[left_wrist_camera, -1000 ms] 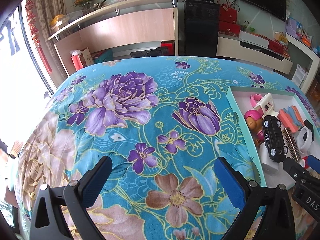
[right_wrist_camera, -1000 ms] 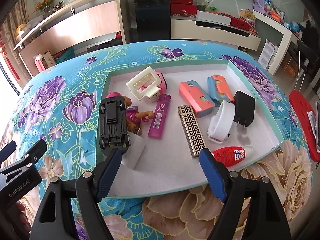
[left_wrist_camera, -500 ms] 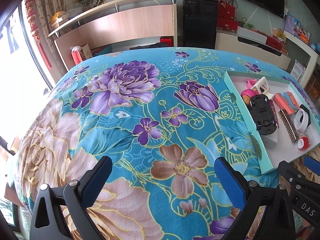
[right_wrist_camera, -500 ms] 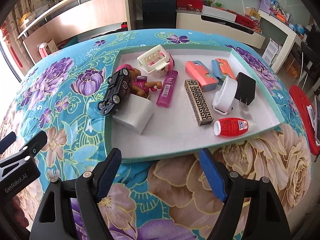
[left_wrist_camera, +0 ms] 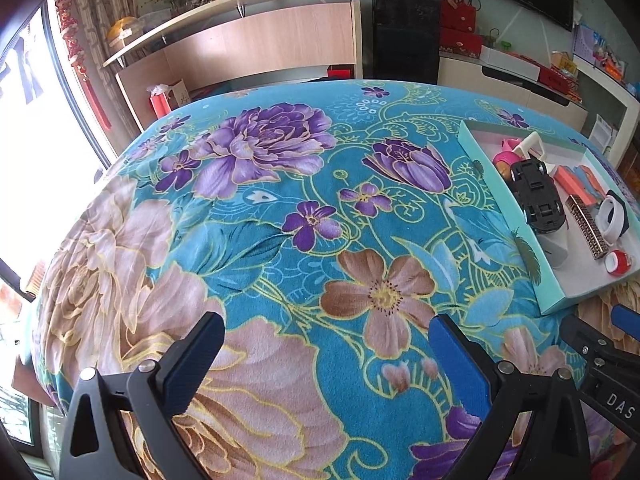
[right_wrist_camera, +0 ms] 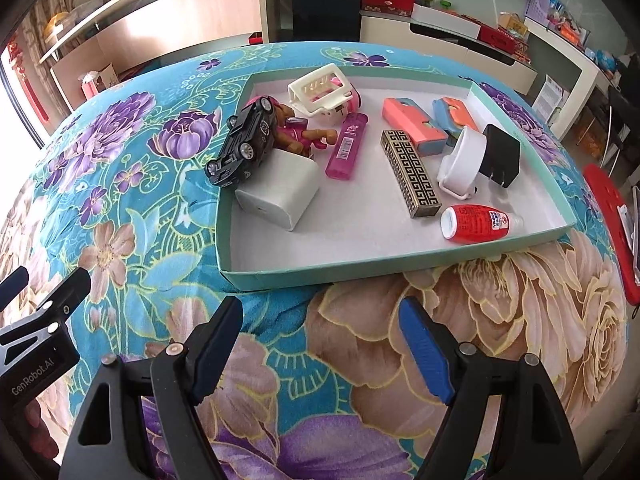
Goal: Organize rigid objects
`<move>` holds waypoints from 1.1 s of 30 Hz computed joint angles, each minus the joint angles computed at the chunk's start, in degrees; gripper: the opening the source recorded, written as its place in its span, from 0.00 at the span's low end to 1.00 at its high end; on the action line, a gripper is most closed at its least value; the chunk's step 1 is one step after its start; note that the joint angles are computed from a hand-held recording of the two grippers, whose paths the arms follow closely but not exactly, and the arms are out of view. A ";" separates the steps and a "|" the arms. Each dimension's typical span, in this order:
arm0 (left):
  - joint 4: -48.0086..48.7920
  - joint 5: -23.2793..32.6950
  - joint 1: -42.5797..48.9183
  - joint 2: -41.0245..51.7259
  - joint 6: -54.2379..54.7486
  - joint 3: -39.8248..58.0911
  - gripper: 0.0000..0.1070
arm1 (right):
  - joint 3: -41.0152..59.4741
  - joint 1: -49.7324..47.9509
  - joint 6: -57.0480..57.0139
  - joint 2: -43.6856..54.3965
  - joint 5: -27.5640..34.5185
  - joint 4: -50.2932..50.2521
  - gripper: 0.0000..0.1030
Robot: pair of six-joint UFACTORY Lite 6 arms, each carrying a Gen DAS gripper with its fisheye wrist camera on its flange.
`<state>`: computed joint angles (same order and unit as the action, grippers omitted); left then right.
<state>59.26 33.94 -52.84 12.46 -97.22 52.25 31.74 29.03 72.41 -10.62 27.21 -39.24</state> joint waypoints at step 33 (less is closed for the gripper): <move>-4.54 -3.75 1.00 5.26 7.65 2.39 0.96 | 4.33 0.11 -0.28 8.24 -1.33 -0.23 0.79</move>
